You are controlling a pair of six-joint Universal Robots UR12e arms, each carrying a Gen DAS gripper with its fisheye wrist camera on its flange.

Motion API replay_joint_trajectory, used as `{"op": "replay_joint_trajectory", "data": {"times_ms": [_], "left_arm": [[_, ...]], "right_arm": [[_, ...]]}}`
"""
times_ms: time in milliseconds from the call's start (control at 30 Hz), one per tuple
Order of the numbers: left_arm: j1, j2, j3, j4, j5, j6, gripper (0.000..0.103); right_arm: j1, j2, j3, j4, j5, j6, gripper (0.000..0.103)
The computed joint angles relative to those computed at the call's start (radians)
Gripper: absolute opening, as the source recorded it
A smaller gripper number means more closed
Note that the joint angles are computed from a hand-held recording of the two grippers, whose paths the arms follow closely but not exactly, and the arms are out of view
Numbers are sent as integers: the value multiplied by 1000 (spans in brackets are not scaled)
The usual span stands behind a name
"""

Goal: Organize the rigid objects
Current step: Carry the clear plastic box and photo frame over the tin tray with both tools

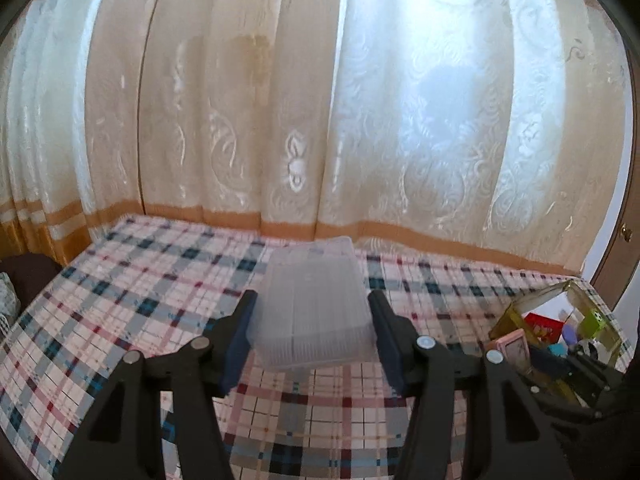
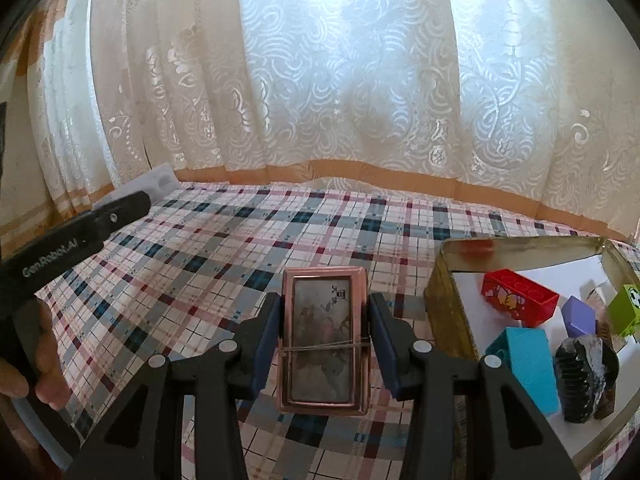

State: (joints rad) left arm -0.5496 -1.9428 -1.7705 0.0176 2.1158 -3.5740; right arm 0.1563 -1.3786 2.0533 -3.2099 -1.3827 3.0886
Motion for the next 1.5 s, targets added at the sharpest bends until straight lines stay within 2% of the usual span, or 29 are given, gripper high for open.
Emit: {"op": "replay_joint_trajectory", "data": {"times_ms": [167,367,667,867,1033,1500], "left_arm": [[-24,-14,14,46,44,55,55],[-50,-38,37,85,66,63,55],[-99,-82,99,68,149,97,55],[-125,-112,144,58,153,104,55],[-143,-134,182,45,153,96,55],[-191,-204,304,-5,130,136,55]], "right_arm": [[-18,-14,25,-96,15,27,47],[-59,-31,59,-192,62,48,47],[-87,-49,79,-230,42,46,47],[-101,-53,87,-258,17,19,47],[-128,-60,93,-267,19,17,47],[-199,-76,106,-276,21,19,47]]}}
